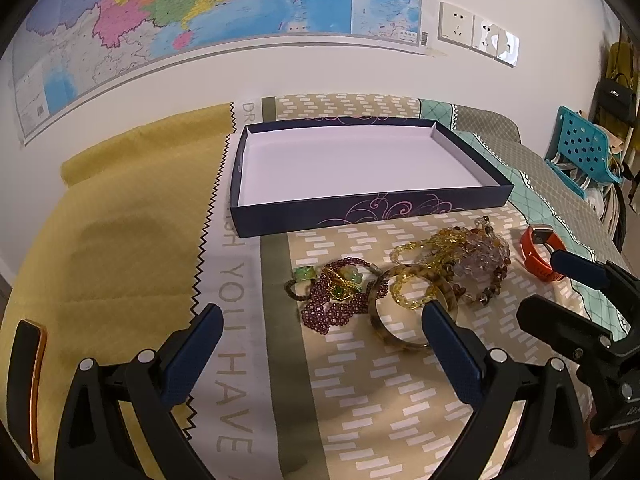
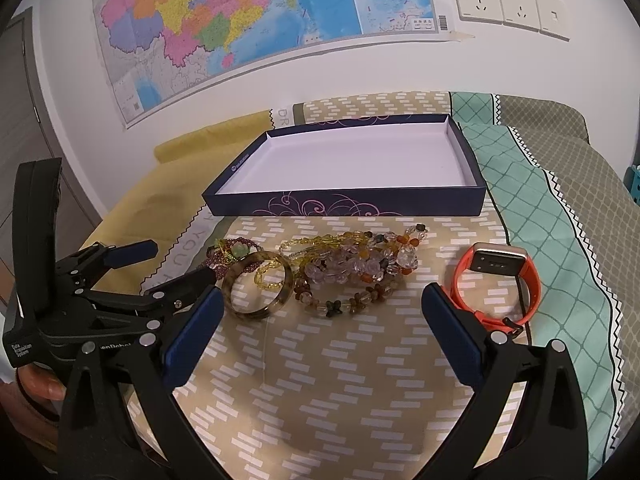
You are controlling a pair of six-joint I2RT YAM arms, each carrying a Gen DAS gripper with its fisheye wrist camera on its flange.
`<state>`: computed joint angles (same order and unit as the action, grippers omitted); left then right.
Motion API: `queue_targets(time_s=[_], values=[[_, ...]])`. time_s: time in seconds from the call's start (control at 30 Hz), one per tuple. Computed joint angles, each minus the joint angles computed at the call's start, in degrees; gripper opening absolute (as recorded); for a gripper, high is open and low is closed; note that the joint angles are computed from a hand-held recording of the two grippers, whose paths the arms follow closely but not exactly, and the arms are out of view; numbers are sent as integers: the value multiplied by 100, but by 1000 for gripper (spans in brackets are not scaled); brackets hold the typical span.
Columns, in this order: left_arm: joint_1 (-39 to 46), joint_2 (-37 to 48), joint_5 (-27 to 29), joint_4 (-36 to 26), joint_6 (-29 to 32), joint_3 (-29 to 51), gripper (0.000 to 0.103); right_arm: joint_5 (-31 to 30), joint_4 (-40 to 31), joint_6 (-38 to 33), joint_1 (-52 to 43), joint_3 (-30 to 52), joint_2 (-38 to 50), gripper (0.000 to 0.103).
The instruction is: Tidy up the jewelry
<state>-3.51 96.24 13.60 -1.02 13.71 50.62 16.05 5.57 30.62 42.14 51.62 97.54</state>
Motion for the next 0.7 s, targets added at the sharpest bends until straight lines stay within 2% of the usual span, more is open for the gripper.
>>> queue_targets(time_s=[0.7], values=[[-12, -43, 6, -18, -3, -69, 96, -12, -8, 39, 31, 22, 70, 97]])
